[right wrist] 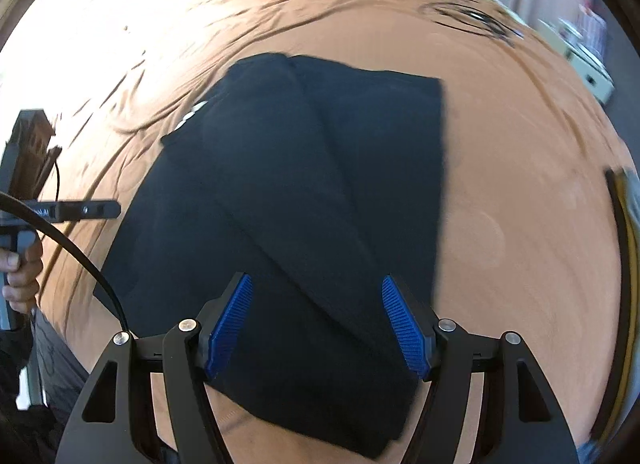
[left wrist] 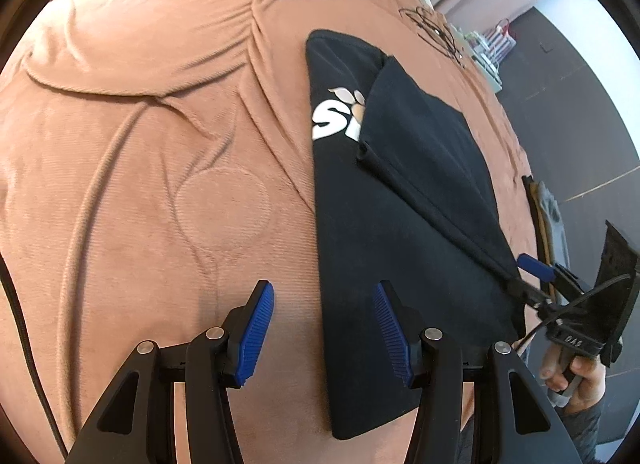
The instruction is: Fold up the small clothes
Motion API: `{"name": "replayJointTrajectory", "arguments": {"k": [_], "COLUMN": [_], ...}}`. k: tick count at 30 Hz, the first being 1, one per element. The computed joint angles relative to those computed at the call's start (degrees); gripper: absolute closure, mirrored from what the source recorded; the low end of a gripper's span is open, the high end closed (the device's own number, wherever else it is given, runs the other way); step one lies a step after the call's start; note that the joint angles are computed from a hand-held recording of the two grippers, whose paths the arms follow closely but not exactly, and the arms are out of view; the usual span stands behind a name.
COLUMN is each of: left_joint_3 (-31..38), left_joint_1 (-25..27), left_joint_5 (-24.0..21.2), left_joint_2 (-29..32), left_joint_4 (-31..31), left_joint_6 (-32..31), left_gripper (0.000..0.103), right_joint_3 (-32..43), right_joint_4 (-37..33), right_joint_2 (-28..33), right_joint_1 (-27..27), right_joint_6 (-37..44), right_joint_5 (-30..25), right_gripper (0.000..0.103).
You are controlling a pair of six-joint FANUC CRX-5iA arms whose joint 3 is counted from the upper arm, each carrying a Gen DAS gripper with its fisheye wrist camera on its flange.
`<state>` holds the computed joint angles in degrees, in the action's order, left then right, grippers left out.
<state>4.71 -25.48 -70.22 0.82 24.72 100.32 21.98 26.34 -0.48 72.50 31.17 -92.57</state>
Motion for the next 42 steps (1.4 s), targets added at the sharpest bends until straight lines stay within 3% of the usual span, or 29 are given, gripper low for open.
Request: {"name": "replayJointTrajectory", "arguments": {"k": [9,19,32,34,42], "left_joint_3": [-3.96,-2.87,5.69,7.70,15.10], "left_joint_1": [4.11,5.58,3.31,2.78,0.92], "left_joint_5": [1.16,0.68,-0.67,-1.10,-2.67], "left_joint_2": [-3.69,-2.76,4.19,5.76,11.61], "left_joint_4": [0.97,1.10,-0.69,-1.27,-3.08], "left_joint_6": [0.44,0.13,0.48,0.82,1.76], "left_gripper": [0.048,0.049,0.048,0.048,0.048], "right_joint_3": [10.91,15.05,8.32,6.13,-1.37], "right_joint_4": [-2.23,-1.10,0.08,-2.10,0.09], "right_joint_2": [10.82,16.90,12.40,10.38,4.80], "right_joint_1": [-4.50,-8.94,-15.58,-17.43,-21.09], "right_joint_6": [12.51,13.60,6.45,4.97,-3.58], "right_joint_5": [-1.70,-2.44,0.34,2.65,4.37], "right_gripper": [0.027,0.025,0.025,0.025,0.025]}}
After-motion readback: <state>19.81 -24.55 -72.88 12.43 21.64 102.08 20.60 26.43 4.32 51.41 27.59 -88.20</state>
